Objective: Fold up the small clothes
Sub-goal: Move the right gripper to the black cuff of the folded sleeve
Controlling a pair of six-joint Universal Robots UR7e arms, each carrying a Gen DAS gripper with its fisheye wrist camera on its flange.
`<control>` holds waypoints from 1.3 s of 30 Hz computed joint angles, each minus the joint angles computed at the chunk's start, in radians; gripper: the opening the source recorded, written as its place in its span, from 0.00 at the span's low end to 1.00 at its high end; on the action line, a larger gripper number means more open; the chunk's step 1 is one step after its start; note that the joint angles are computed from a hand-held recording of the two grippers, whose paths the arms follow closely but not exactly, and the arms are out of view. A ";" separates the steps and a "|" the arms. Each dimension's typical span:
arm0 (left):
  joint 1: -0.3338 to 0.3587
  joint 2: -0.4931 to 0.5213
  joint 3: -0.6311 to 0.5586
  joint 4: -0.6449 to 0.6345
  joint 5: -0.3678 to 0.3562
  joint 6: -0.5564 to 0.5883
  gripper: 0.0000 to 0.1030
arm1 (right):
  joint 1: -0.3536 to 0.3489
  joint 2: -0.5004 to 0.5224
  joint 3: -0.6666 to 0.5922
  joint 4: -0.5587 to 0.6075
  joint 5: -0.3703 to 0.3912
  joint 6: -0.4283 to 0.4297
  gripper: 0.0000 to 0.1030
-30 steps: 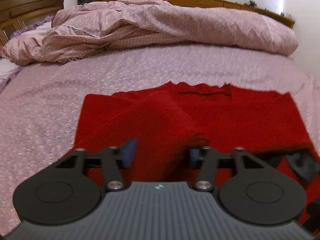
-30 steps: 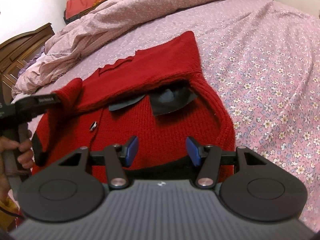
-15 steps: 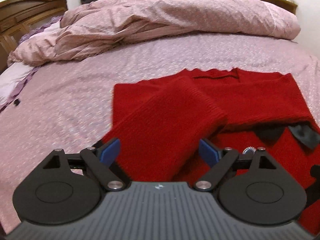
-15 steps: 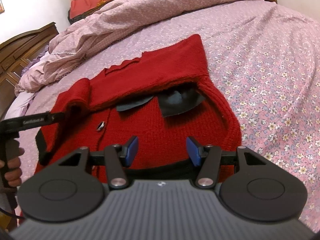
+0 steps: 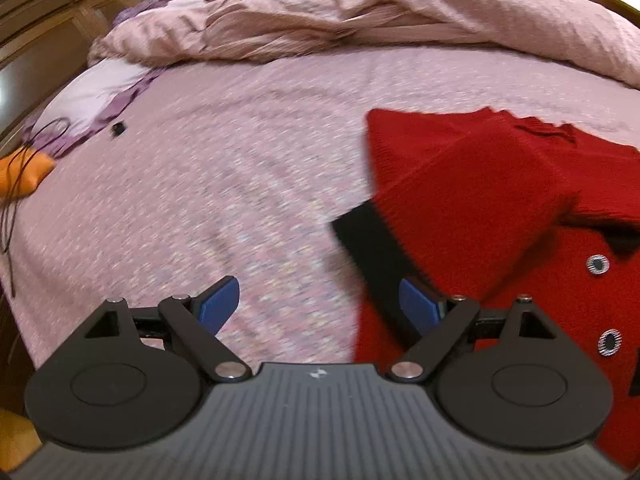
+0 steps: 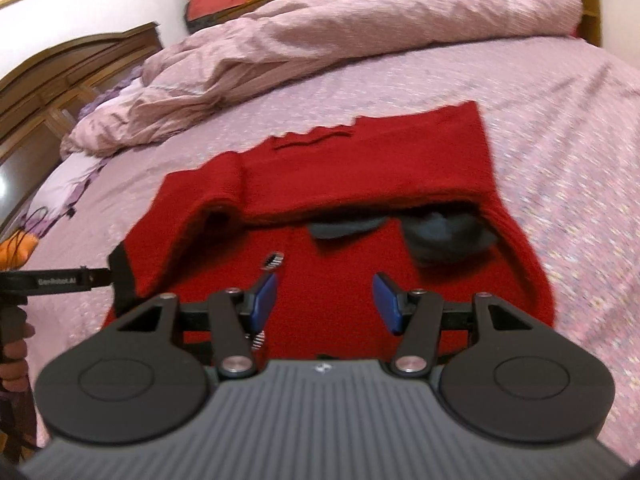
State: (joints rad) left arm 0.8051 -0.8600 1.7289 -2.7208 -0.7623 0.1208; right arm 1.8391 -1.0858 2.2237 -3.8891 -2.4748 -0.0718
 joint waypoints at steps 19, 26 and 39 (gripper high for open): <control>0.068 -0.068 0.019 0.114 0.062 -0.096 0.88 | 0.031 0.152 -0.283 0.386 0.175 -0.119 0.54; 0.080 -0.067 0.003 0.164 0.047 -0.145 0.88 | 0.019 0.203 -0.363 0.481 0.182 -0.166 0.54; 0.091 -0.067 -0.009 0.185 0.040 -0.171 0.88 | -0.006 0.258 -0.420 0.523 0.208 -0.216 0.61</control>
